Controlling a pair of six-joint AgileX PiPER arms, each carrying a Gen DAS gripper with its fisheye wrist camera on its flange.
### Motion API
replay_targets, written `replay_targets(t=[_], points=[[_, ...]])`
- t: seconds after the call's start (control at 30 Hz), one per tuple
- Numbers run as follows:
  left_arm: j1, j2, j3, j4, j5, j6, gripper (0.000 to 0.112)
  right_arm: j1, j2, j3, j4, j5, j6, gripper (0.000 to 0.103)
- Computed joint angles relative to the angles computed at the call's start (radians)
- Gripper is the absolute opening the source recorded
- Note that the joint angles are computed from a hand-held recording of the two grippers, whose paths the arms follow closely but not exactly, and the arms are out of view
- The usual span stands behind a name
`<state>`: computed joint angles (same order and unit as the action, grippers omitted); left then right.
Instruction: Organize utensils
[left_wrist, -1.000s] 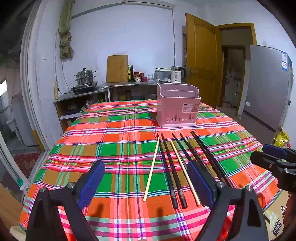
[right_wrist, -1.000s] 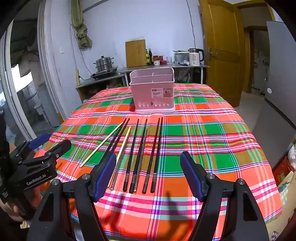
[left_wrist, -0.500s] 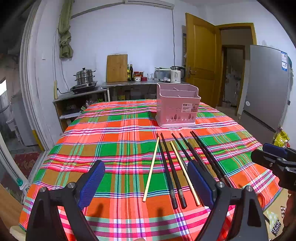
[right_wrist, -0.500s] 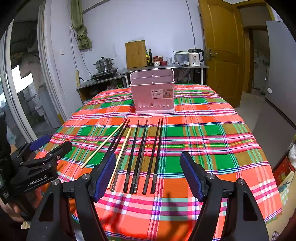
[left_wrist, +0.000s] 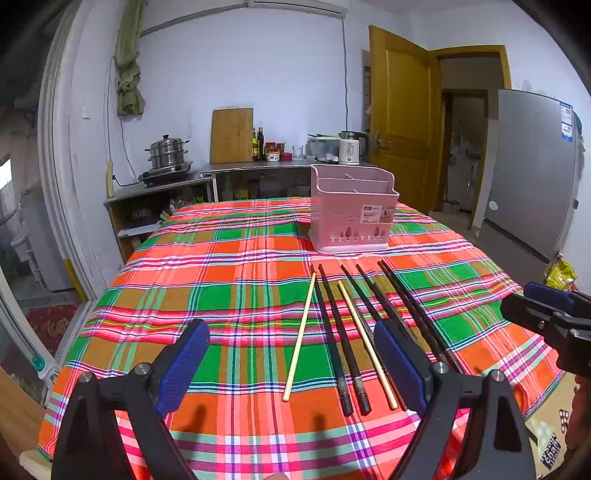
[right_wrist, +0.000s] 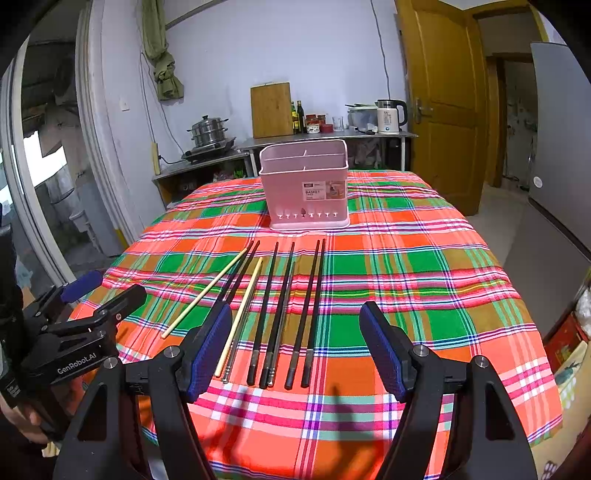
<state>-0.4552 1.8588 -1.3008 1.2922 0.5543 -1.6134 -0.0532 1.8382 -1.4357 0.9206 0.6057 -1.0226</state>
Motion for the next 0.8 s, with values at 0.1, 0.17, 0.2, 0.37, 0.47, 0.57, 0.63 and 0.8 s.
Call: replay_targets(t=[0.1,0.17,0.2,0.37,0.47,0.57,0.63,0.8], points=[[0.001,-0.001,0.002,-0.001,-0.004,-0.001,0.091,-0.001,0.000,0.001,0.003,0.000,-0.002,0.072],[-0.001,0.001,0.002,0.003,-0.002,-0.004,0.090,0.000,-0.001,0.001,0.000,-0.001,0.001,0.072],[0.000,0.001,0.002,0.002,-0.004,-0.005,0.090,-0.001,0.000,0.000,0.002,0.000,0.000,0.072],[0.000,0.004,-0.003,-0.003,-0.006,0.000,0.090,-0.002,-0.004,0.004,0.008,-0.002,-0.005,0.072],[-0.002,0.006,-0.004,0.001,-0.004,-0.006,0.091,-0.003,-0.005,0.005,0.014,-0.002,-0.010,0.072],[-0.001,0.004,-0.004,-0.002,-0.005,-0.003,0.090,-0.005,-0.008,0.009,0.020,-0.002,-0.016,0.072],[-0.001,0.005,-0.004,-0.003,-0.006,-0.002,0.090,-0.005,-0.009,0.011,0.026,-0.006,-0.023,0.072],[-0.004,0.007,-0.009,-0.011,-0.006,0.006,0.091,-0.005,-0.012,0.015,0.029,-0.006,-0.023,0.072]])
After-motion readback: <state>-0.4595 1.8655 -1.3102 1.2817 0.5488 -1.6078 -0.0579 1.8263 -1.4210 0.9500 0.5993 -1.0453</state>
